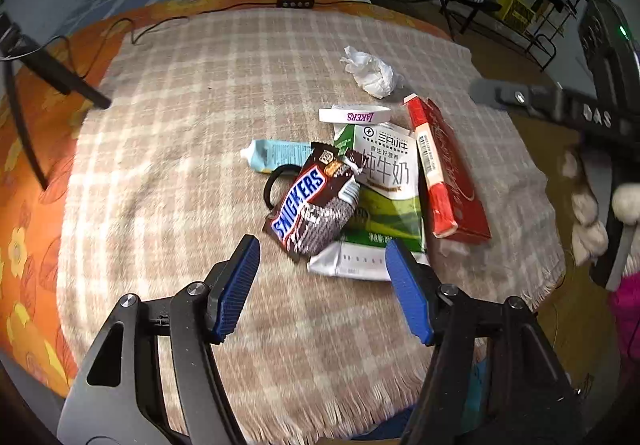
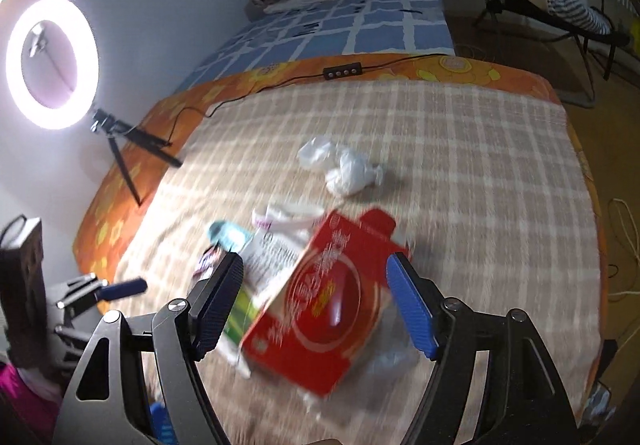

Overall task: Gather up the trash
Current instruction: 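Grasp the Snickers wrapper with the left tool while the right tool grasps the crumpled tissue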

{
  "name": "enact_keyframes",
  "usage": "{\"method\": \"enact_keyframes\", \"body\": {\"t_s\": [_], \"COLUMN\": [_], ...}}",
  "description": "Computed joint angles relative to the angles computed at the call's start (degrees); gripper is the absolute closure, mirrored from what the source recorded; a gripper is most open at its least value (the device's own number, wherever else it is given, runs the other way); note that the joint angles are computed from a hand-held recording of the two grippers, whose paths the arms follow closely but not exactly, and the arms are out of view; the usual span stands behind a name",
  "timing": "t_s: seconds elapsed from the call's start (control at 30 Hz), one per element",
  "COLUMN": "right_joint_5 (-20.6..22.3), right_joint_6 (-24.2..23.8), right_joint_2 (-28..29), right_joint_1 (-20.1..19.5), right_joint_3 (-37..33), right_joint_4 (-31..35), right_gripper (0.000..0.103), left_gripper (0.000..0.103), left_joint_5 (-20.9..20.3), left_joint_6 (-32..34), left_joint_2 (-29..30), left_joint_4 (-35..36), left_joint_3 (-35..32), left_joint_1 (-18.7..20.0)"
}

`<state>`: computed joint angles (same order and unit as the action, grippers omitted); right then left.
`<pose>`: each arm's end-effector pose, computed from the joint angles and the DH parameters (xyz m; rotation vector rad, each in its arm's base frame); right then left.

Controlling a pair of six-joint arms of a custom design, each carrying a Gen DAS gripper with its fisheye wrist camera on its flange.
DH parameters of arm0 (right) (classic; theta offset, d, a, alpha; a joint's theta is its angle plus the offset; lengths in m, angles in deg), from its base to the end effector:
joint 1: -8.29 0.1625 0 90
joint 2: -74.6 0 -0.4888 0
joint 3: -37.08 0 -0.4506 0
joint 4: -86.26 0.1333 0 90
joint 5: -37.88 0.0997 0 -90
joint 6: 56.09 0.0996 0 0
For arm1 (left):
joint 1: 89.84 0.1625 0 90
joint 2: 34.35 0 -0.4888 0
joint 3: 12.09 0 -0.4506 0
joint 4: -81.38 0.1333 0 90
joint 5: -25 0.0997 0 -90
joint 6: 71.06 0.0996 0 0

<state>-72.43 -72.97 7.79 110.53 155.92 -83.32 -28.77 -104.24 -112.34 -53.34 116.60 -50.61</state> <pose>0.2240 -0.5667 0.2199 0.5641 -2.6437 0.6420 -0.2487 -0.4511 0.2016 0.4356 2.5288 -0.4617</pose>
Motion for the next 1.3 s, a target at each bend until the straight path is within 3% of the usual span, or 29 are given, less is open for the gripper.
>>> {"method": "enact_keyframes", "body": {"t_s": [0.33,0.73,1.17,1.23,1.3], "right_joint_5": [-3.71,-8.21,-7.85,-7.50,-7.10], "right_joint_6": [-2.28,-2.71,-0.98,-0.99,-0.77], "right_joint_2": [7.70,15.23,17.41,17.17,16.94], "right_joint_1": [-0.60,-0.94,-1.48,-1.56,-1.70], "right_joint_3": [-8.50,-17.14,-18.87,-18.57,-18.45], "right_joint_4": [2.26,8.12,10.30,10.10,10.54], "right_gripper": [0.029,0.029,0.030,0.041,0.065], "left_gripper": [0.036,0.036,0.072,0.076,0.082], "left_joint_5": [-2.14,-5.75,-9.36,-8.77,-8.43], "left_joint_6": [7.26,10.06,12.04,11.65,11.49], "left_joint_2": [4.29,4.63,4.02,4.95,5.52], "left_joint_4": [-1.91,-4.79,-6.32,-6.90,-7.52], "left_joint_3": [-2.72,-3.55,-3.43,-3.58,-3.72], "left_joint_1": [4.21,7.83,8.50,7.83,7.44]}}
